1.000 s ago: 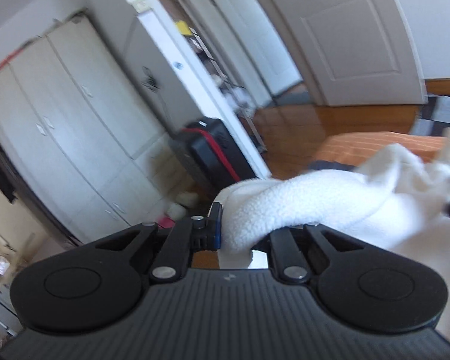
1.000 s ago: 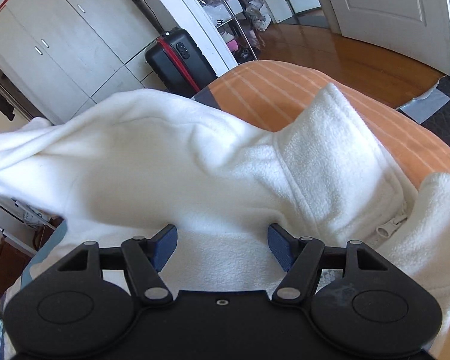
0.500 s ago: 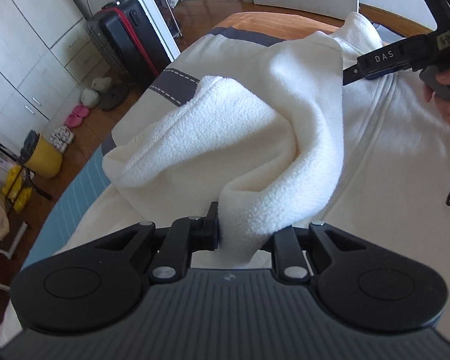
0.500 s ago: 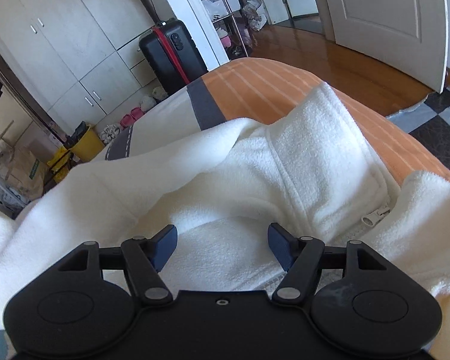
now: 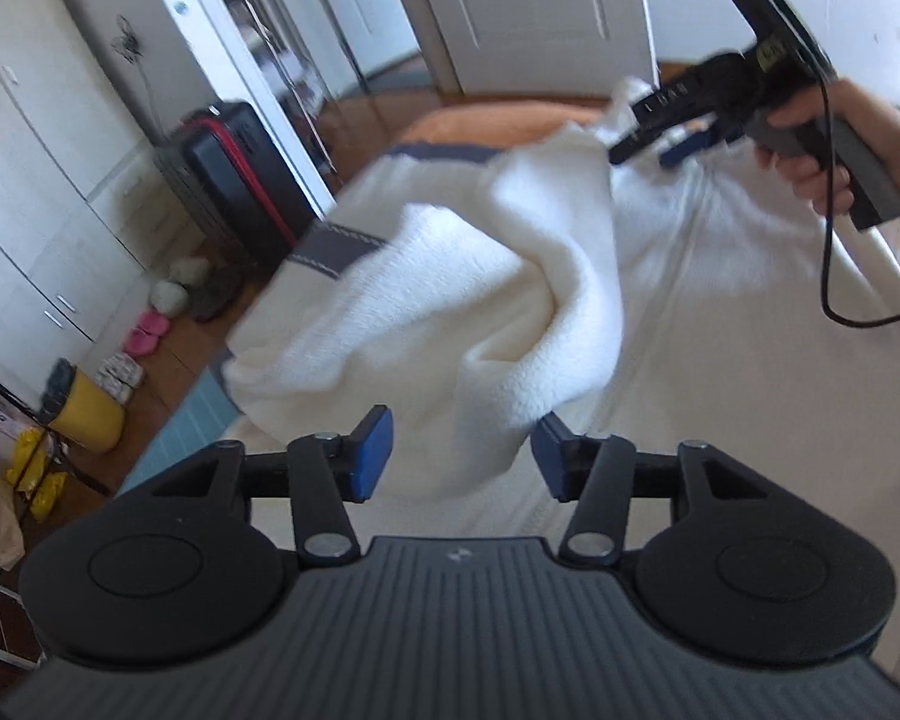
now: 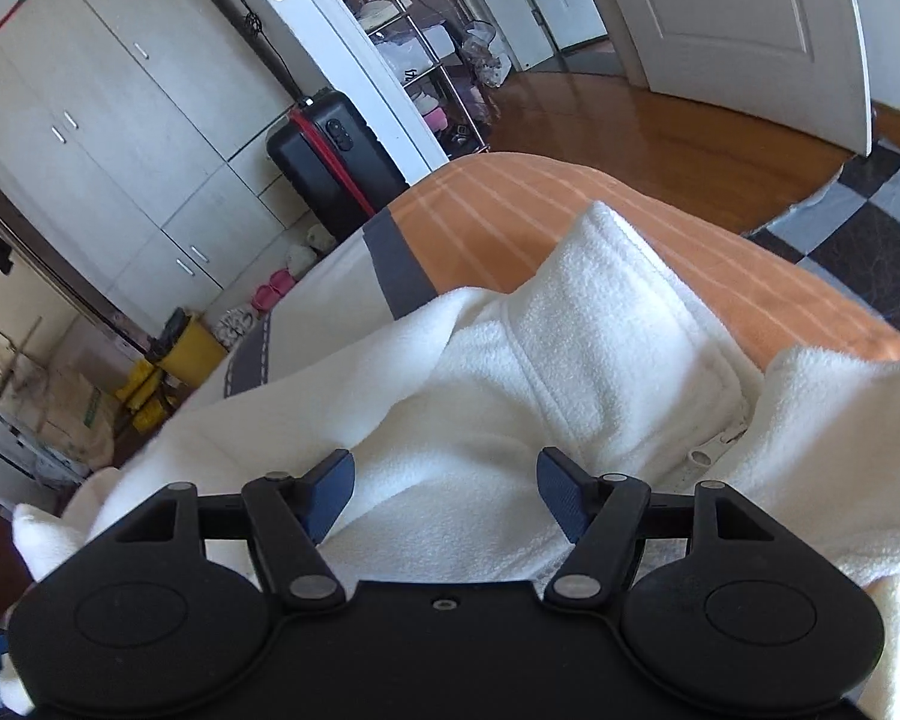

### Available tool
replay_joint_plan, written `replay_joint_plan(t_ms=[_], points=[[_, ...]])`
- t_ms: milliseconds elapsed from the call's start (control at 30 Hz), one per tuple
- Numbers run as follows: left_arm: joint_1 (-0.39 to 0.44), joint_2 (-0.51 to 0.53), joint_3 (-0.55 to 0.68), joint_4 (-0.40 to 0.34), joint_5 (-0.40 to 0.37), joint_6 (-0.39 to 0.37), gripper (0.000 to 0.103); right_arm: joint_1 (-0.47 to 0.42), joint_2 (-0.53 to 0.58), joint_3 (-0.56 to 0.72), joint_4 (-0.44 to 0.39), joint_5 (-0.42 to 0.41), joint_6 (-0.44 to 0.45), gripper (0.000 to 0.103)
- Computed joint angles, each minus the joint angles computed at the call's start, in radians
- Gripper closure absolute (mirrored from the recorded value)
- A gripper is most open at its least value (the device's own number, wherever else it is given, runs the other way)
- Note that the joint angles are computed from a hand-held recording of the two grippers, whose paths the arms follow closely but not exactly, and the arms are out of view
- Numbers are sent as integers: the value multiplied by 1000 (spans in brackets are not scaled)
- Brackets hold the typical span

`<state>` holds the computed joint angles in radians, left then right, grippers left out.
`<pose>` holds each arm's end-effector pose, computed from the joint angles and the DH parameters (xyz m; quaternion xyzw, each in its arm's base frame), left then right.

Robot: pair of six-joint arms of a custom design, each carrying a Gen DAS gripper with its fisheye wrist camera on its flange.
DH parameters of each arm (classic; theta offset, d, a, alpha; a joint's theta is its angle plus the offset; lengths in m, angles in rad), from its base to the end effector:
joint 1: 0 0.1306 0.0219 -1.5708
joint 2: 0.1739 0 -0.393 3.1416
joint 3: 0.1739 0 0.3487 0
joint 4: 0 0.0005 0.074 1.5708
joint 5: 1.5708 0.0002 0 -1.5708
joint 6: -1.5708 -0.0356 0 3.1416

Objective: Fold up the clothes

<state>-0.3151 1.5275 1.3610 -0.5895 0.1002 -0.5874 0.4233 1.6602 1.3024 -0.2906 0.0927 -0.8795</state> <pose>0.4707 -0.1577 0.3873 0.4178 0.8166 0.0081 0.3983 0.4920 0.2175 0.3217 0.2224 0.8667 0.2365 0.3787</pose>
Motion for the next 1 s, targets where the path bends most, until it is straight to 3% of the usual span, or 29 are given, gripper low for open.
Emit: replay_joint_plan(t_ms=[100,133,167,200,267,367,433,467,533,633,733,867,1000], points=[[-14,-8,-85,216,-143,-79,46,-39,0,-107,312,-302,-148,29],[-19,6,-100,264,-180,-122,46,-49,14,-128,410,-404,-218,29],[-19,23,-107,291,-179,-160,46,-47,25,-131,459,-452,-250,29],[-16,37,-119,319,-160,-194,45,-31,31,-122,457,-440,-229,29],[-14,64,-146,380,-118,-262,42,0,50,-62,349,-428,-177,28],[-26,93,-165,420,-93,-249,43,43,111,28,230,-430,-153,25],[-30,98,-146,351,-70,-169,43,65,141,35,257,-452,-180,28],[-28,93,-146,325,-52,-142,43,73,148,33,279,-454,-184,34],[-22,69,-196,359,-31,-138,42,85,146,25,319,-417,-171,79],[-15,43,-273,449,-62,-149,36,81,105,-13,433,-335,-144,85],[10,39,-305,475,18,-148,32,68,63,-49,536,-268,-160,85],[-17,58,-312,558,-20,-144,30,76,19,-36,458,-182,-58,85],[-63,111,-258,603,-103,-51,16,57,17,-50,503,-220,-104,85]])
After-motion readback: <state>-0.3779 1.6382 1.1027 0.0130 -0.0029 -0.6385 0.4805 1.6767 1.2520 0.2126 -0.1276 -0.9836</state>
